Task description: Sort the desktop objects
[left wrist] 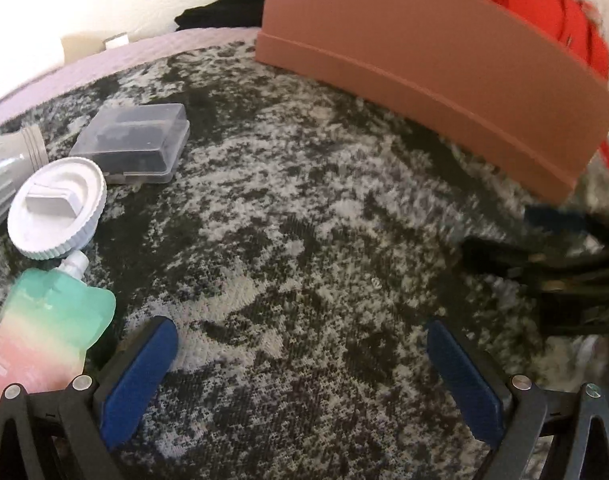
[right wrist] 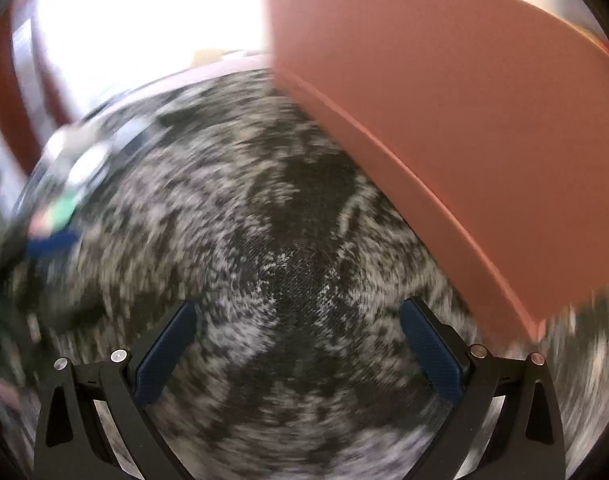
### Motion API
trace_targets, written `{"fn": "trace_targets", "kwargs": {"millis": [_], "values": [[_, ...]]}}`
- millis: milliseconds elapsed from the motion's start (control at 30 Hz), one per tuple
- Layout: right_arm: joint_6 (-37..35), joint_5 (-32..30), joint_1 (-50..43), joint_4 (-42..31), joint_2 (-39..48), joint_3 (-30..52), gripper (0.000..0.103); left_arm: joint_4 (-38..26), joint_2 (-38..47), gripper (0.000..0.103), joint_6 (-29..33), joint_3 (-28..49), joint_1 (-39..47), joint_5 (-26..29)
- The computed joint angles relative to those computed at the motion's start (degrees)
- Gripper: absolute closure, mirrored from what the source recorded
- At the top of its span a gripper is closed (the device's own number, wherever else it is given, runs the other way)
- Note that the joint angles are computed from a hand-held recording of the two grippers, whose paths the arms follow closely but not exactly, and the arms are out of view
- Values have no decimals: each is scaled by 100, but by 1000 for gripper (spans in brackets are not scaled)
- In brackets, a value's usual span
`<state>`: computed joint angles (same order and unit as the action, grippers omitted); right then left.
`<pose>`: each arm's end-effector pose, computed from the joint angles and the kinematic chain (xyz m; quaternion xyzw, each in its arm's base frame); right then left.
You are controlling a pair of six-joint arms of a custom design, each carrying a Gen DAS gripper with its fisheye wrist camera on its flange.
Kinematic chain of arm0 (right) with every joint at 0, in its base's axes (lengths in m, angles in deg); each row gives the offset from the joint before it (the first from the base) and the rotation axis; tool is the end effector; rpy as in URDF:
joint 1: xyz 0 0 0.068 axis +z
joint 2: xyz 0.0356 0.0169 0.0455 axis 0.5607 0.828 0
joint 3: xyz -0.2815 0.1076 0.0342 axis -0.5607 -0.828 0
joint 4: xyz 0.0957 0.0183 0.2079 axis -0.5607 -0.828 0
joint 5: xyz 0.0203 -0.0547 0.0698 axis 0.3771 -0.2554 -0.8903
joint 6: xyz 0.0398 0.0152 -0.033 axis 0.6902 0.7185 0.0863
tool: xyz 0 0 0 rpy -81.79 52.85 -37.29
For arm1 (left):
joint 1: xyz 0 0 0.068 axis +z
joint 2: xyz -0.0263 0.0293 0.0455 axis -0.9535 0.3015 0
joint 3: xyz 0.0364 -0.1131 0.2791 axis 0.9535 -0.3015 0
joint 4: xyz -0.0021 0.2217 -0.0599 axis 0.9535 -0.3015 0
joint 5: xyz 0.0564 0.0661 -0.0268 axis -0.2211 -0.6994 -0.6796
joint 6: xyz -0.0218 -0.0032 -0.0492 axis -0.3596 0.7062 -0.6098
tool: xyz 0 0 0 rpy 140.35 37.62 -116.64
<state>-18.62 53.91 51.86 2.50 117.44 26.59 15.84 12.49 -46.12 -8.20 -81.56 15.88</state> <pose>0.4177 0.1498 0.1930 -0.4234 0.8470 0.1867 0.2615 0.2270 -0.0252 0.1914 -0.2778 0.8933 0.0080 0.3532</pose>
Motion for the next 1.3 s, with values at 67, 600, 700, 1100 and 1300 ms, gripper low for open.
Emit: {"fn": "trace_targets", "kwargs": {"millis": [67, 600, 700, 1100, 1300], "values": [[707, 801, 381, 1031, -502, -1009, 0, 318, -152, 1, 80, -203, 225, 299], [4728, 4430, 2960, 1840, -4187, -3611, 0, -3510, -2534, 1, 6381, 1492, 7351, 6388], [5827, 6249, 3799, 2211, -4558, -3561, 0, -3406, -1881, 1, 5936, 2095, 7964, 7038], [6750, 7629, 3528, 692, -4515, -2795, 0, -1627, -2714, 1, 5738, 1014, 5453, 5451], [5809, 5262, 1816, -587, -3108, -333, 7, -2598, -2791, 1, 6620, 1252, 5932, 5961]]}}
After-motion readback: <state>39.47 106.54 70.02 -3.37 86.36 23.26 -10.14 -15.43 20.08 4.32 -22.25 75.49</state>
